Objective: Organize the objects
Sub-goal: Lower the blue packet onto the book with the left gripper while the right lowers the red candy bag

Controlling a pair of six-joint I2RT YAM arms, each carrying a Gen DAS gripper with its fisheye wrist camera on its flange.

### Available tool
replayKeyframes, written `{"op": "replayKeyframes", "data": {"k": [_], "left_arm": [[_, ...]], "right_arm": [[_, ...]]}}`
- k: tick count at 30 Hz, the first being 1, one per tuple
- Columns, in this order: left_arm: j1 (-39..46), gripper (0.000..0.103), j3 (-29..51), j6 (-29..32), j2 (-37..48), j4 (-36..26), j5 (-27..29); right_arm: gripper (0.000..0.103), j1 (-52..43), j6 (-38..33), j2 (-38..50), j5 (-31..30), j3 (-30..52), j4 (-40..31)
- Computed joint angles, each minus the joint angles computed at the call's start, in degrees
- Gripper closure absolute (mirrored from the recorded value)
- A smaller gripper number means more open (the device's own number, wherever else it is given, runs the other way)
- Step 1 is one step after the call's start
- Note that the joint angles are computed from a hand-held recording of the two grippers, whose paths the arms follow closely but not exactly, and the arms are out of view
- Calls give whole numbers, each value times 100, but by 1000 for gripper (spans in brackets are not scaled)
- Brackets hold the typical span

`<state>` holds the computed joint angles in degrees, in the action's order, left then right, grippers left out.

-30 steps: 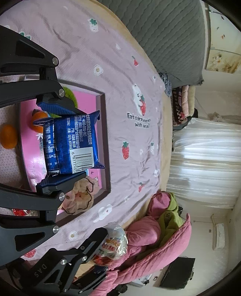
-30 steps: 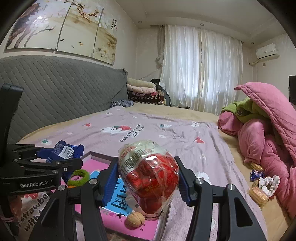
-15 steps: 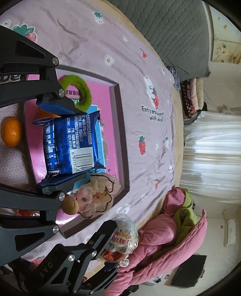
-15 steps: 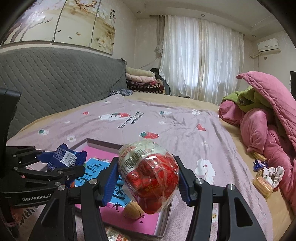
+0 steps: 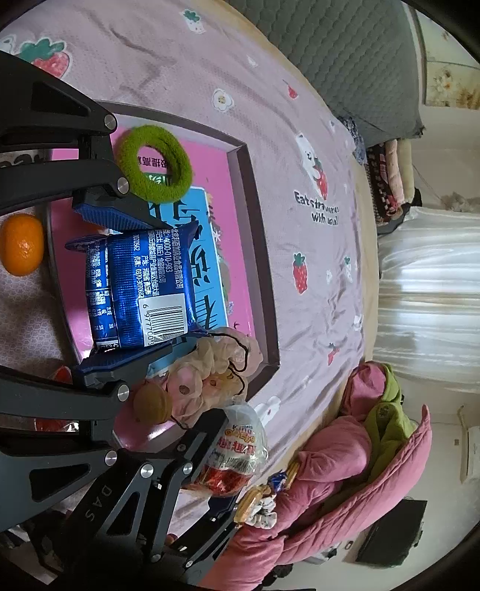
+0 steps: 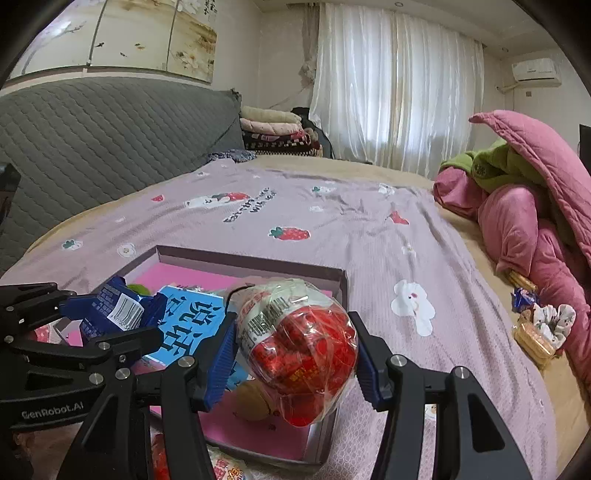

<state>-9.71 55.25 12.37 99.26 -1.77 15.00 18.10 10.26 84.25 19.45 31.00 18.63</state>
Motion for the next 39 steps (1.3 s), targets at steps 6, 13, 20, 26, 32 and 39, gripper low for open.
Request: {"op": "replayKeyframes", "data": {"k": [6, 13, 20, 26, 32, 39], "left_arm": [[-72, 47, 75, 47, 136, -51, -16], [-82, 47, 131, 83, 263, -67, -30], [-126, 47, 191, 122, 394, -53, -115], [-141, 47, 274, 130, 513, -102, -127], [-170, 47, 304, 141, 580, -137, -150], [-174, 47, 426, 183, 710, -277, -174]], "right_arm": [[46, -116, 99, 193, -127, 93, -56], [46, -240, 210, 520, -273, 195, -44], [46, -274, 242, 739, -361, 272, -81], [46, -252, 266, 758, -341, 260, -71], [46, -190, 280, 749, -295, 278, -120], [46, -176, 274, 786, -263, 282, -99]]}}
